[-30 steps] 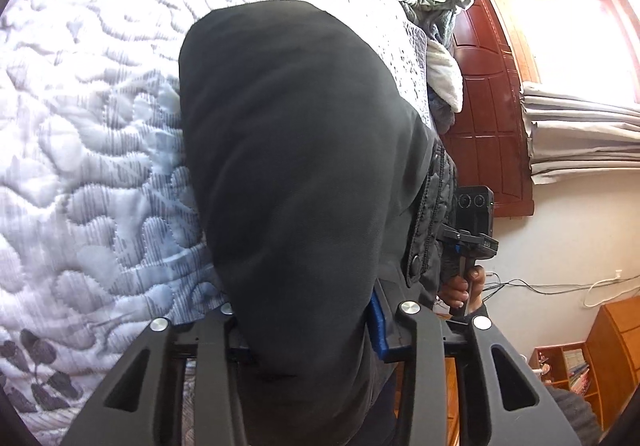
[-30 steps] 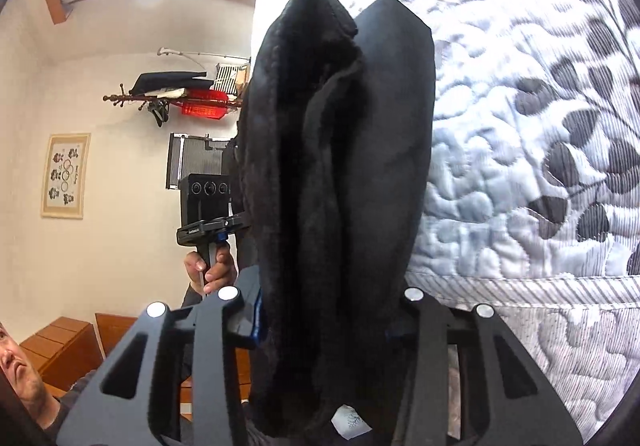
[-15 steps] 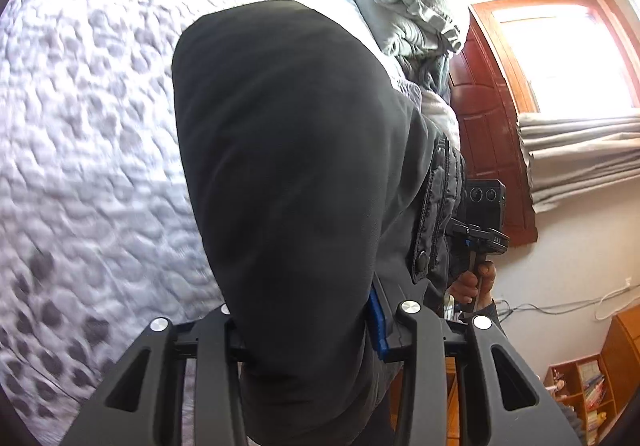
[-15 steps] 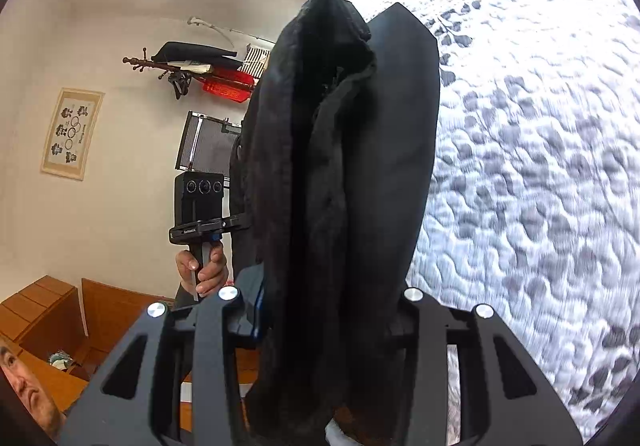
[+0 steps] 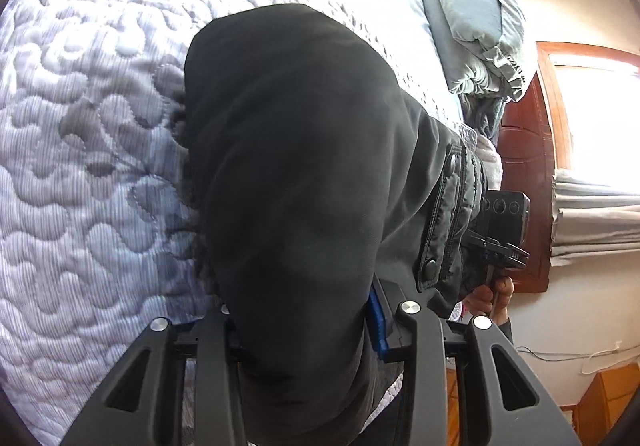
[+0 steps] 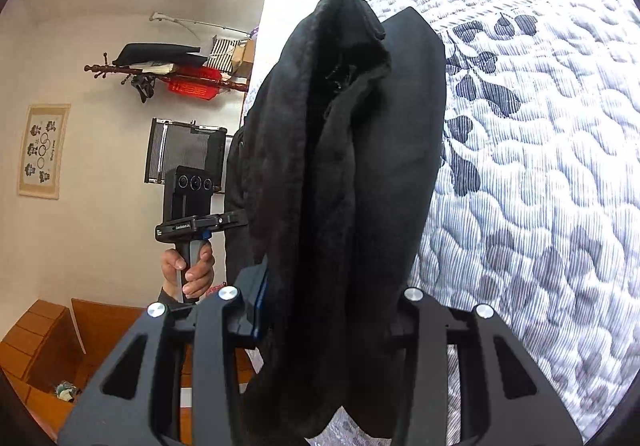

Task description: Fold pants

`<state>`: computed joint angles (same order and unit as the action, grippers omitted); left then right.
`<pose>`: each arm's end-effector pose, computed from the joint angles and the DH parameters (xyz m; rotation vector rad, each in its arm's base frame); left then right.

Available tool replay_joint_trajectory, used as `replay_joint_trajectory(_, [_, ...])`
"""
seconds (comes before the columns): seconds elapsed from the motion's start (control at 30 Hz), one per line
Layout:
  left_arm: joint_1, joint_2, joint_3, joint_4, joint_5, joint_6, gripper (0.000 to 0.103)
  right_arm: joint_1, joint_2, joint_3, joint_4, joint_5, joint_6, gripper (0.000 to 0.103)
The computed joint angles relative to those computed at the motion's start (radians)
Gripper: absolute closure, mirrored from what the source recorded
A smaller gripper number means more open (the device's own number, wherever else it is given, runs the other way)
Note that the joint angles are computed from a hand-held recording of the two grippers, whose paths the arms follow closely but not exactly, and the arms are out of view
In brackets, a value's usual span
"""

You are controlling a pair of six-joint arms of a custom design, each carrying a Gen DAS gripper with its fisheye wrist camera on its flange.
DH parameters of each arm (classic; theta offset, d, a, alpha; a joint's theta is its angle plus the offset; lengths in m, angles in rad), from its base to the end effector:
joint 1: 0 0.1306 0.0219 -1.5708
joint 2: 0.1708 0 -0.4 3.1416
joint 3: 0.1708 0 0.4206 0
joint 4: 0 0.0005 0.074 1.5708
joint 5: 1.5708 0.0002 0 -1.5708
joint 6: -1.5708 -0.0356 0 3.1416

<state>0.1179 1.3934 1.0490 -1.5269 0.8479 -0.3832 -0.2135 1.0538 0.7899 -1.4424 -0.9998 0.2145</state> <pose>0.3866 0.0184 0.2955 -0.1792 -2.7768 1.3180 0.2793 -0.0304 0.3048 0.0979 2.6772 1.4674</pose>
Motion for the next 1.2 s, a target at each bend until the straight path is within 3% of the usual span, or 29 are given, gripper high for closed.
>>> replay_joint_trajectory(0.1, [0.001, 0.023, -0.006, 0.005, 0.009, -0.018, 0.064, 0.019, 0.05, -0.005, 0.061, -0.003, -0.052, 0.064])
replay_joint_trajectory(0.27, [0.01, 0.039, -0.018, 0.013, 0.018, -0.066, 0.059, -0.055, 0.1, -0.054, 0.022, -0.003, 0.076, 0.059])
replay_joint_trajectory(0.4, [0.009, 0.026, -0.038, 0.052, 0.024, -0.039, 0.052, -0.055, 0.099, -0.067, 0.052, -0.007, 0.047, 0.053])
replay_joint_trajectory(0.43, [-0.014, 0.009, -0.043, 0.077, 0.025, 0.003, 0.049, -0.035, 0.091, -0.064, 0.075, -0.002, 0.008, 0.051])
replay_joint_trajectory(0.5, [-0.017, -0.014, -0.054, 0.094, 0.023, 0.029, 0.045, -0.048, 0.086, -0.064, 0.067, 0.014, 0.015, 0.047])
replay_joint_trajectory(0.63, [0.01, -0.104, -0.073, 0.119, -0.029, 0.058, 0.039, -0.095, 0.027, -0.052, 0.037, 0.059, 0.026, 0.041])
replay_joint_trajectory(0.8, [0.034, -0.204, -0.097, 0.16, -0.112, 0.094, 0.031, -0.193, -0.063, -0.05, -0.063, 0.141, 0.151, 0.041])
replay_joint_trajectory(0.93, [0.018, -0.212, -0.127, 0.189, -0.169, 0.127, 0.027, -0.147, -0.12, -0.073, -0.011, 0.273, 0.071, 0.037])
replay_joint_trajectory(1.1, [0.061, -0.206, -0.151, 0.175, -0.08, 0.152, 0.028, -0.17, -0.145, -0.08, -0.032, 0.245, 0.053, 0.036])
replay_joint_trajectory(1.2, [0.116, -0.258, -0.165, 0.18, -0.042, 0.149, 0.018, -0.178, -0.218, -0.064, -0.047, 0.233, 0.013, 0.032])
